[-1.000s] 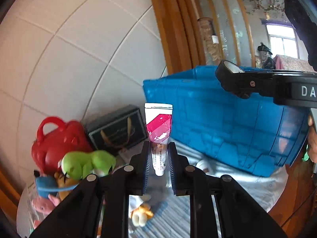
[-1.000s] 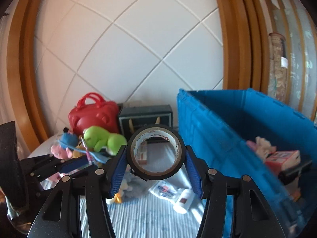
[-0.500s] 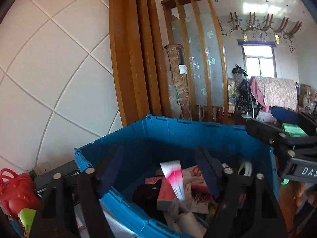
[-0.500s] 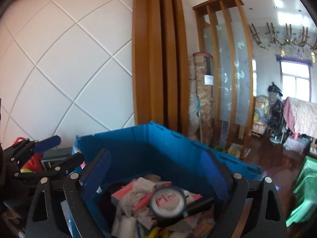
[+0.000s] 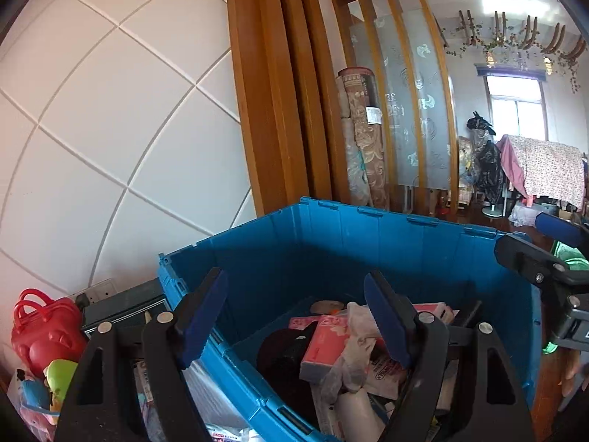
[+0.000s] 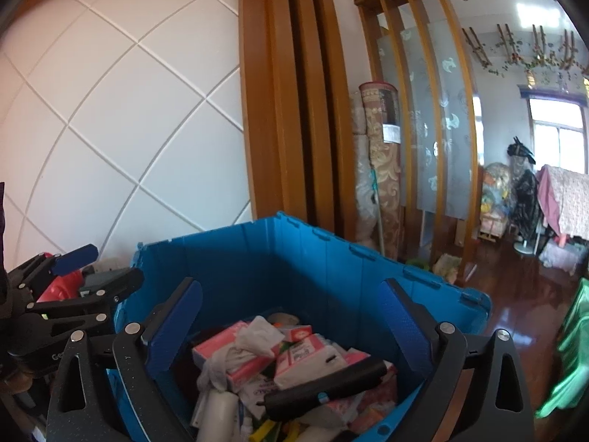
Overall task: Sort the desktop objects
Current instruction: 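Carry the ointment tube and tape roll into the blue crate and release, then withdraw both tools from the crate back over the pile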
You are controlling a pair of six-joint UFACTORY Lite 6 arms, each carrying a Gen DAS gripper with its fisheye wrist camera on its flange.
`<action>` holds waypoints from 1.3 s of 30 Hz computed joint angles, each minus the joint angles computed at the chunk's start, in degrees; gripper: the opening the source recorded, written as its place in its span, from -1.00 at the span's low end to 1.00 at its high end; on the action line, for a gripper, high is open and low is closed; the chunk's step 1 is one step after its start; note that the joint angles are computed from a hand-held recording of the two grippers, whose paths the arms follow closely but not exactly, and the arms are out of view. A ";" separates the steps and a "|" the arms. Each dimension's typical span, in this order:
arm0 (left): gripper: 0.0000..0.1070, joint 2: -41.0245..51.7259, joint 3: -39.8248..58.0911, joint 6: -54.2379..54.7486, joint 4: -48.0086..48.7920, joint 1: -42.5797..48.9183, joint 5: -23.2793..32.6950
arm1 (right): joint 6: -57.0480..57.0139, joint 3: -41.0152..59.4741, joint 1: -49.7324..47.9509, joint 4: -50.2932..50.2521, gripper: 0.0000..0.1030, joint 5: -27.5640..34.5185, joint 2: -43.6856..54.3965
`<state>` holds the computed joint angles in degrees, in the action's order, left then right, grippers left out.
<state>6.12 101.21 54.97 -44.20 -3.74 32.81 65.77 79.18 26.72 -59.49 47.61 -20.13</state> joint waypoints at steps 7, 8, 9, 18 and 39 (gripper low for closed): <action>0.43 -6.04 -8.03 -1.56 3.35 2.90 -5.35 | 0.33 -0.42 2.66 -0.44 0.95 -1.02 -1.08; 0.43 -6.56 -8.73 -0.83 2.50 4.03 -5.17 | 0.98 -0.09 3.78 -1.16 0.96 -0.51 -0.80; 0.43 -6.78 -9.13 0.14 1.44 5.38 -4.76 | 1.59 0.42 5.06 -1.79 0.96 0.18 -0.34; 0.43 -12.03 -19.15 23.22 -18.38 23.11 -0.47 | 6.37 9.13 20.57 -8.98 0.99 8.64 7.55; 0.43 36.56 18.80 40.31 -17.21 69.26 20.05 | 7.28 57.09 37.37 -1.48 0.99 13.74 60.57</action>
<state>42.68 120.01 95.28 -61.41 65.51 52.85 73.05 136.27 64.09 -60.97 61.35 40.44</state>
